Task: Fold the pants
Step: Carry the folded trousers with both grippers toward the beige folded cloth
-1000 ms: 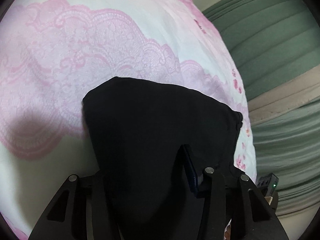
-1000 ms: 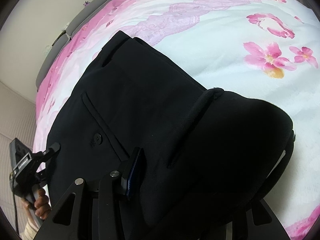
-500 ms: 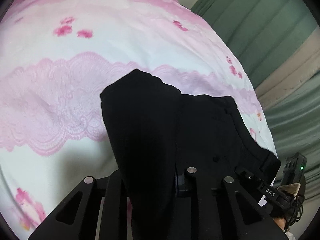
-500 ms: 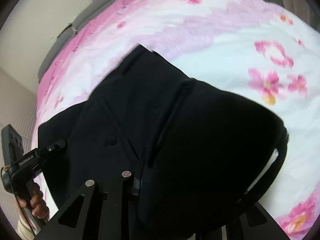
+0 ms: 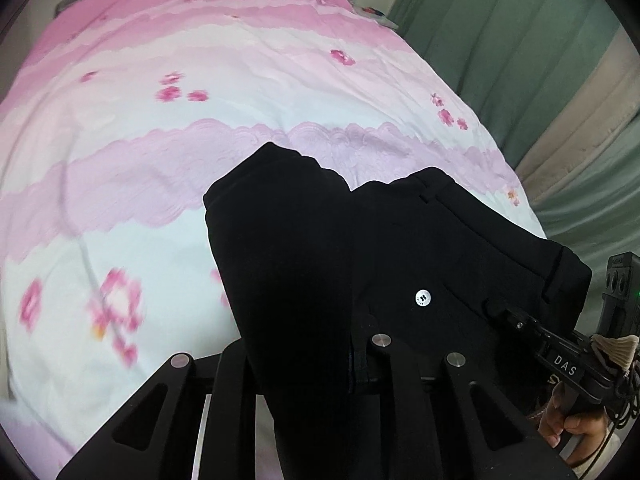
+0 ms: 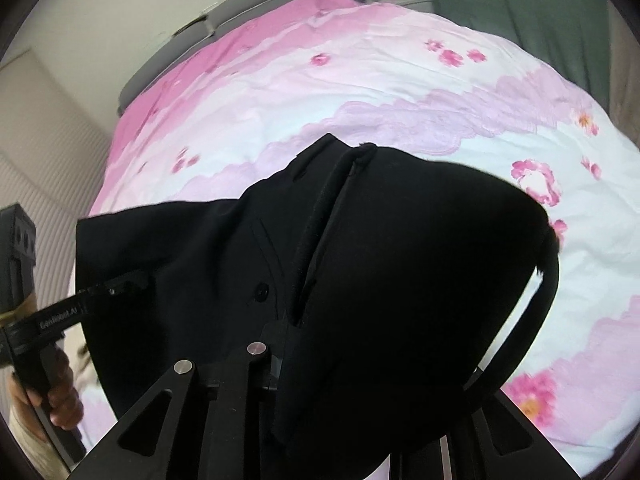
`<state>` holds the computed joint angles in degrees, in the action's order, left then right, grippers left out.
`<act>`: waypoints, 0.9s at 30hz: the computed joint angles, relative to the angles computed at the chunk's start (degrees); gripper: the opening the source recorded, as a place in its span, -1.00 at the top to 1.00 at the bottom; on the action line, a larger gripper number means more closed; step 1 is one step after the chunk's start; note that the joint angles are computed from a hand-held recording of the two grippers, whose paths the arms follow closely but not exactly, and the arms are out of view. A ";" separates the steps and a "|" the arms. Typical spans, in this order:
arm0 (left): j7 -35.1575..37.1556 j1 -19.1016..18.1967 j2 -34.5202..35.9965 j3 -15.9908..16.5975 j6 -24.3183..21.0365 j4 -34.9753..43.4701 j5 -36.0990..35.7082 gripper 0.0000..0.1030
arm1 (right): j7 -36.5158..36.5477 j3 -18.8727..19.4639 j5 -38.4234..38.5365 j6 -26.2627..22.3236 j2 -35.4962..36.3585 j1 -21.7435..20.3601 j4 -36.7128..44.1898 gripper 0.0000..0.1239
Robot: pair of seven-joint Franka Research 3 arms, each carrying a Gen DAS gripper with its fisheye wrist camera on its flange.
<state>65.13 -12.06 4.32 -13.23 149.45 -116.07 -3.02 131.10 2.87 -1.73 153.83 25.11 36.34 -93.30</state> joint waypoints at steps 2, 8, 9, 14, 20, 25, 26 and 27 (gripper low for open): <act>-3.40 -0.61 -3.99 -0.12 -0.72 -2.77 1.55 0.61 | -2.05 1.38 0.90 -0.75 -2.49 -0.45 -1.73 0.61; -12.51 -2.10 -16.00 -0.09 -2.41 -10.62 4.78 0.61 | -8.00 4.34 2.40 -4.63 -8.54 -0.92 -3.55 0.61; -14.36 -2.12 -18.11 -0.11 -2.36 -12.06 5.38 0.62 | -8.37 4.53 2.13 -5.00 -9.10 -0.70 -3.56 0.61; -20.02 -2.29 -31.37 1.01 -3.95 -21.03 7.00 0.62 | -8.66 5.70 -0.65 -6.95 -10.86 1.51 -1.98 0.61; -16.30 -3.23 -47.79 5.57 -11.40 -29.97 8.50 0.61 | -3.66 6.73 -5.31 -8.98 -8.73 7.16 4.26 0.61; -7.26 -2.35 -59.74 10.50 -18.91 -34.69 9.15 0.62 | 7.90 5.56 -12.61 -12.55 -2.64 15.67 14.44 0.61; -5.62 -1.62 -61.76 11.14 -20.70 -35.23 9.47 0.62 | 9.14 5.37 -13.14 -12.75 -1.54 16.83 16.01 0.61; -3.95 -0.70 -63.68 11.65 -22.77 -35.51 10.04 0.62 | 10.39 5.16 -13.67 -12.95 -0.07 18.14 18.09 0.61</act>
<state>61.18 -12.76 -59.36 -1.58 126.68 -151.57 7.02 141.50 8.03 -15.40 140.87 25.04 54.49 -75.21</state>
